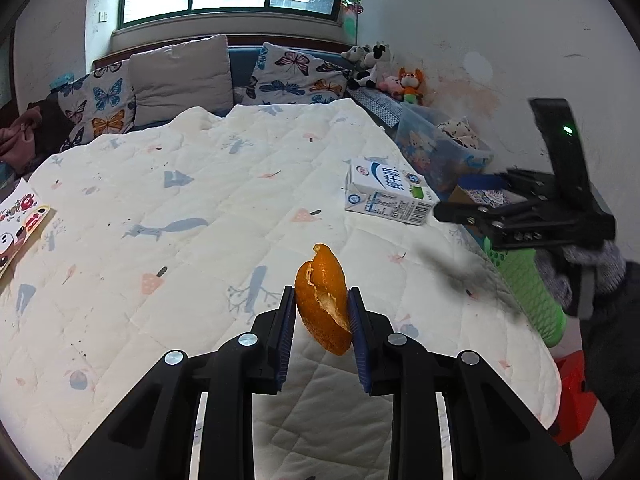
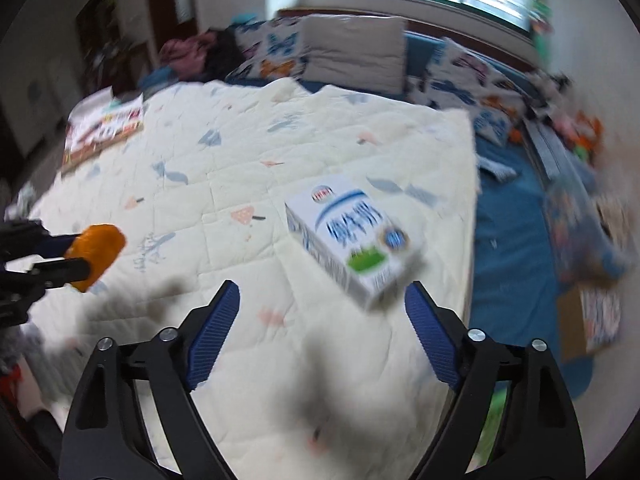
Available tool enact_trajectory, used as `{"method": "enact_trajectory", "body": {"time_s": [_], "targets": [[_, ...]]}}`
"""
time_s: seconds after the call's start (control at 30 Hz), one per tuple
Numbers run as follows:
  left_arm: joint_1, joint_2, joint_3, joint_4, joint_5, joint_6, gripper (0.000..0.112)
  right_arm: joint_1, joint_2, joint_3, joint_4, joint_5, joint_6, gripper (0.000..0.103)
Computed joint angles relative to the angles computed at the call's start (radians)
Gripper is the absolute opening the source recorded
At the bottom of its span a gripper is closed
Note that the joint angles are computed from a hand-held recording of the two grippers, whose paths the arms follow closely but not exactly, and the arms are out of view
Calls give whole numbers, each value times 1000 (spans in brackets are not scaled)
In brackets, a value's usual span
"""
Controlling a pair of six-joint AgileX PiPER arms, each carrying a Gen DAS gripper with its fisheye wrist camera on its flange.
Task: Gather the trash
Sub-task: 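Grasp the white milk carton with the right tool while the left tool holds the peel, then carry the milk carton over the wastebasket and open the right tool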
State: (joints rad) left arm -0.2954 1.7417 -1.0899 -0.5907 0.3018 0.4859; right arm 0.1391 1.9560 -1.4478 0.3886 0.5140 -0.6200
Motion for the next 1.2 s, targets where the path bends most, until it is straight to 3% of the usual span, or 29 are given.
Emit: {"method": "enact_trajectory", "body": {"time_s": [0.3,0.5,0.57,0.7,0.83,1.2], "targets": [[25,33,-27,-8,8,11,26,13,351,-536,-155,279,-12,90],[37,57,-48,-8,16,6,26,-1,556,-893,-140,510,-15,89],[40,64,-51,-11,19,9,26,5,587,-944,-157,535,-6,89],[41,62,-47,-2,18,-4,26,6,602,-960,-169,546,23,83],[46,58,-42,-17,15,8,26,1,534,-842,-169,491,60,76],[23,18,-16,-147,19,124,26,8,131,-158,-144,157,178,75]]}}
